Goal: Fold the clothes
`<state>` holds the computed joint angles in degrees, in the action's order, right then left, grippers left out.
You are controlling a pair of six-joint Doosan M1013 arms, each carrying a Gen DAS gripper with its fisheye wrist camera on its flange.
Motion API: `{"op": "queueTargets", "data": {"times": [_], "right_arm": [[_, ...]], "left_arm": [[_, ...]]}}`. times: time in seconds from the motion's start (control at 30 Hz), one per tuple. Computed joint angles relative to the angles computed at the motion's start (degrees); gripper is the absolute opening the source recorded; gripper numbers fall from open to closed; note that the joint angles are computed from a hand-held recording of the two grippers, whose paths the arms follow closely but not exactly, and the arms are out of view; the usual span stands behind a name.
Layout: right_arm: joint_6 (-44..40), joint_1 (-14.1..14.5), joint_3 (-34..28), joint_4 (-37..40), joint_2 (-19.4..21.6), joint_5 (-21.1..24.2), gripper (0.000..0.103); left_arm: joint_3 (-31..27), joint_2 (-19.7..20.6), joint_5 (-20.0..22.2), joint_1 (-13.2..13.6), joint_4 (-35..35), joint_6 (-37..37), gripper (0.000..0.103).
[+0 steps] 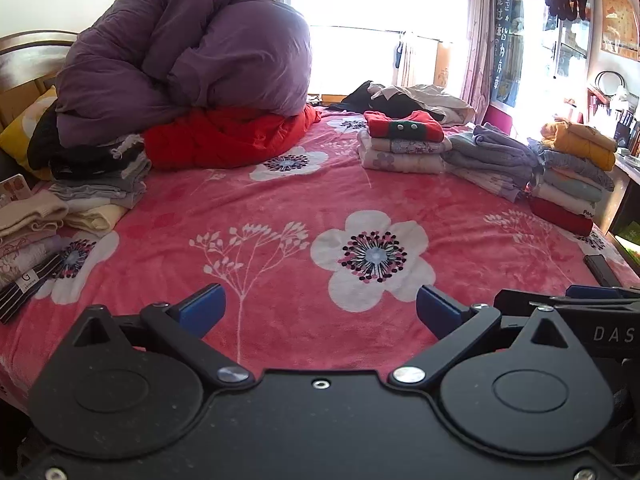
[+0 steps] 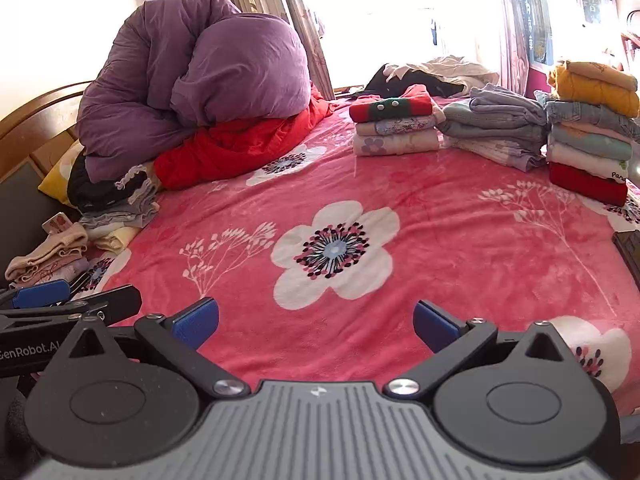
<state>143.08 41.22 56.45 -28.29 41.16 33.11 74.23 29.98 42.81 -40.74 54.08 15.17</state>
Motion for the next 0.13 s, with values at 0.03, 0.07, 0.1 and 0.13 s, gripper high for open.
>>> {"op": "queueTargets", "data": {"times": [0.03,0.07,0.1,0.13], "right_arm": [[0.26,-0.01,0.19,-0.31,-0.11,-0.11,0.103],[0.56,-0.02,0.37,-0.66,-0.21,-0.19,0.103],[0.93,-0.04,0.49,-1.07,-0.22,-0.2,0.103],[1.23,-0.05,0.56,-1.47,-0.21,-0.16,0.103]], "left_arm": [[-0.18,0.19,-0.11,0.05,-0.45,0.35,0.103],[-0.38,0.38,-0.22,0.11,-0.91,0.71,0.103],[-0.48,0.55,-0.38,0.17,-1.17,0.99,0.103],[-0.54,0.73,-0.56,0.23,-1.36,1.22,0.103]]}}
